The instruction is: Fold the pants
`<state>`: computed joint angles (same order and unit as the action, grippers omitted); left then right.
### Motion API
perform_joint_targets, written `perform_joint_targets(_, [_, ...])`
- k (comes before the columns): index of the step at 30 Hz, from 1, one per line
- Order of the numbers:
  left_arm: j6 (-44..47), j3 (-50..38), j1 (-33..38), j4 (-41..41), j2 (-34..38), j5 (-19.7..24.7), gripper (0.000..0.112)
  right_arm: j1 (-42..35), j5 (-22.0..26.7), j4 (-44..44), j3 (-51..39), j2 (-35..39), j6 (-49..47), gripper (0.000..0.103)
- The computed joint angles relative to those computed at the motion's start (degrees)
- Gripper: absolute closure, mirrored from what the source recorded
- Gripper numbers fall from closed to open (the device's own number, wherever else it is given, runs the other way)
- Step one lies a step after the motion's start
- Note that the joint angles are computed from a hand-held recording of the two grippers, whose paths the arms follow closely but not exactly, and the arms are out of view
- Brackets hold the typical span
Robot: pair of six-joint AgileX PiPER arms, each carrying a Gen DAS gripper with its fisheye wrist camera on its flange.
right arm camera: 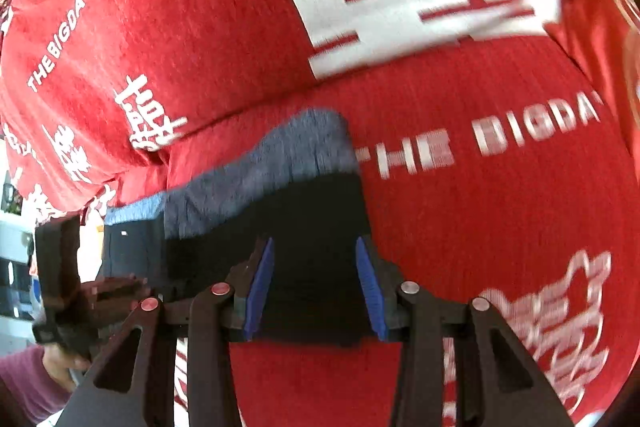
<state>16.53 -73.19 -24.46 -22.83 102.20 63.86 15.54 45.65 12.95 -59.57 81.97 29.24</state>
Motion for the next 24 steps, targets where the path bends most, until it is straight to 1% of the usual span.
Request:
perform_joint_targets(2, [-1.3,0.7,-0.8,0.4,-0.6,-1.7,0.106,-1.6,0.1,2.0,-4.4,5.1,-6.2,0.058])
perform_joint_targets(4, [-2.0,1.6,-0.8,0.6,-1.2,-2.8,0.106,-1.7,1.6,1.9,-8.4,10.8,-9.2,0.058])
perform_joint_targets(6, [-3.3,1.6,-0.9,0.9,-1.3,-3.2,0.106,-0.6,2.6,-0.3,-12.2,16.2,-9.9,0.058])
perform_joint_targets(8, [-5.1,1.2,-1.4,1.9,-1.4,-3.3,0.105,2.1,2.9,-5.4,-14.6,18.8,-7.5,0.058])
perform_joint_targets(9, [-6.0,1.2,-1.6,3.0,-1.6,-3.3,0.101,3.6,3.3,-8.2,-15.4,19.3,-5.7,0.056])
perform_joint_targets(10, [-7.1,1.2,-2.1,4.2,-1.9,-3.6,0.088,5.1,4.2,-10.9,-16.3,19.8,-3.8,0.055])
perform_joint_targets(11, [-8.5,1.2,-2.7,5.7,-2.2,-4.1,0.080,6.6,5.5,-13.1,-17.3,20.0,-2.5,0.055])
perform_joint_targets(12, [-9.9,1.4,-2.7,7.1,-2.7,-4.4,0.063,7.1,6.1,-13.5,-17.7,19.9,-2.5,0.055])
perform_joint_targets(13, [-10.5,1.5,-2.5,7.4,-3.0,-4.5,0.056,7.5,6.4,-13.3,-17.8,19.3,-2.6,0.055])
perform_joint_targets(16, [-12.2,1.1,-2.0,8.9,-2.9,-3.4,0.056,8.1,6.7,-11.9,-16.7,16.4,-2.8,0.055])
perform_joint_targets(19, [-13.1,1.2,-1.8,9.8,-3.4,-3.0,0.056,9.2,7.2,-10.8,-14.5,12.6,-0.2,0.055])
perform_joint_targets(21, [-14.0,1.5,-2.2,10.9,-4.2,-3.2,0.056,10.0,7.0,-9.0,-12.5,10.3,1.6,0.058])
perform_joint_targets(23, [-16.3,1.5,-3.4,13.1,-4.6,-3.5,0.056,10.9,7.1,-7.2,-11.3,8.8,2.3,0.068])
perform_joint_targets(24, [-17.8,1.6,-4.0,14.4,-4.4,-3.7,0.055,11.3,7.0,-5.5,-11.3,8.7,2.2,0.077])
